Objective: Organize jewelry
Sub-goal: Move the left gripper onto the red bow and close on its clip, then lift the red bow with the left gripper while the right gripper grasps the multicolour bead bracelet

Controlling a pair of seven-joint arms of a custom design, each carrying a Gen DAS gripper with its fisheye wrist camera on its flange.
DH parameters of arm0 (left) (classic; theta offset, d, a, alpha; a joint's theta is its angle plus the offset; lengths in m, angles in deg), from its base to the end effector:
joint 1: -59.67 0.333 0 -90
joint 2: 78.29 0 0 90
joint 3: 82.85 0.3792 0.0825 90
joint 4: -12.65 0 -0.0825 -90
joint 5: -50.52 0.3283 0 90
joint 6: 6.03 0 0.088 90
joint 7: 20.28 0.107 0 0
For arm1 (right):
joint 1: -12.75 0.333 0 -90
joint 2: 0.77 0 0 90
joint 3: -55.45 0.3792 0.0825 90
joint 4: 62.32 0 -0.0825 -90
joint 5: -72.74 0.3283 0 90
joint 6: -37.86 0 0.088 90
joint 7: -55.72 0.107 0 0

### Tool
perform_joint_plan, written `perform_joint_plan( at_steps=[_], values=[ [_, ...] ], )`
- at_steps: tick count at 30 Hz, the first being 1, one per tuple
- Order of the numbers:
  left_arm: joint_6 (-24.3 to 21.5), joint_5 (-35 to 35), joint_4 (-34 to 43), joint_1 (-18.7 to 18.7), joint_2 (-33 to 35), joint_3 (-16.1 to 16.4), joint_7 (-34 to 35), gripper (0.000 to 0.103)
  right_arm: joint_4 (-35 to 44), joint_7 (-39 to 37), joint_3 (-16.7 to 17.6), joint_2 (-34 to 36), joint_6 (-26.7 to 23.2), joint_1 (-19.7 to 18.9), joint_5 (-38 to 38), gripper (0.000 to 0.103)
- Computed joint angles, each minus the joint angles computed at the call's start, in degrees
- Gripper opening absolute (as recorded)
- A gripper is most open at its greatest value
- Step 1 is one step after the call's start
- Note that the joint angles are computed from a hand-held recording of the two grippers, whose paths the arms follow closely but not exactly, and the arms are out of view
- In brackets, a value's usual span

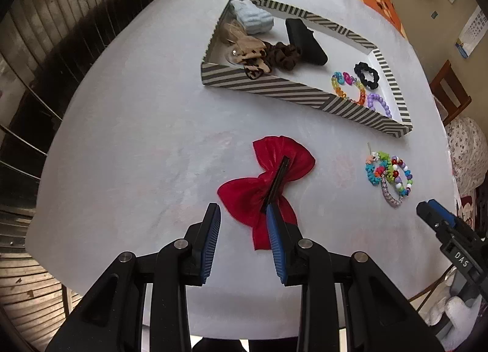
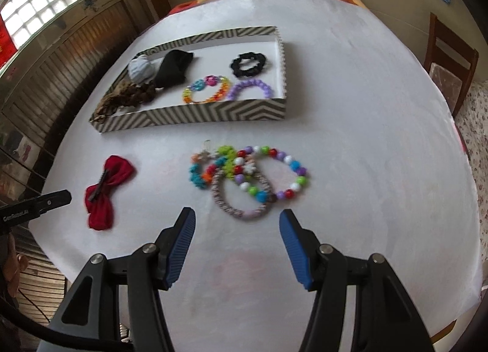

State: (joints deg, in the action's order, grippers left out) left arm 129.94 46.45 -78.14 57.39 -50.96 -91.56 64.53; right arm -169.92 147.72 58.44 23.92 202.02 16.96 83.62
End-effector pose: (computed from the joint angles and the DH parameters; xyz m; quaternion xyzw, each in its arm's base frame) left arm 0.6828 -0.1113 0.4781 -0.6864 0.7074 -0.1624 0.0452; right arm 0.6589 0.0672 0.4381 -0.6484 0.7083 -0.1313 0.2465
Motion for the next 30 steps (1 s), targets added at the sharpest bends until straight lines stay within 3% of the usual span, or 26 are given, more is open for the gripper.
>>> perform_joint_plan(
  at_steps=[9,16,20,23,24,27,30],
  values=[
    [-4.6,2.1,6.8,-1.7,4.9,0.6,-2.8,0.023,5.9,-7.0,2.7,4.2,-2.9,-3.1,1.9,0.041],
    [-5.9,2.6,10.5,-2.2,7.7,0.7,-4.3,0.026,12.5,-4.8,-3.0,8.3,-6.5,-1.0,-2.3,0.040],
    [-7.6,3.4,12.9,-2.7,9.3,0.8,-4.6,0.028,16.9,-5.2,-3.4,11.3,-10.8,-1.5,-4.6,0.040],
    [-8.5,4.2,14.5,-3.1,10.1,1.0,-4.7,0.028,17.1,-5.4,-3.7,11.9,-9.6,-1.2,-6.0,0.038],
    [-8.8,4.3,15.1,-3.2,10.4,0.9,-4.6,0.028,17.1,-5.4,-3.9,12.0,-9.3,-1.0,-6.5,0.035],
    [-9.4,3.5,16.2,-2.7,11.1,0.3,-3.9,0.028,17.8,-6.9,-3.2,12.4,-9.2,-1.3,-7.2,0.010],
    [-8.2,2.3,15.9,-2.3,11.3,-0.1,-3.7,0.028,17.8,-8.4,-1.1,12.1,-9.5,-2.8,-5.1,0.009]
  ],
)
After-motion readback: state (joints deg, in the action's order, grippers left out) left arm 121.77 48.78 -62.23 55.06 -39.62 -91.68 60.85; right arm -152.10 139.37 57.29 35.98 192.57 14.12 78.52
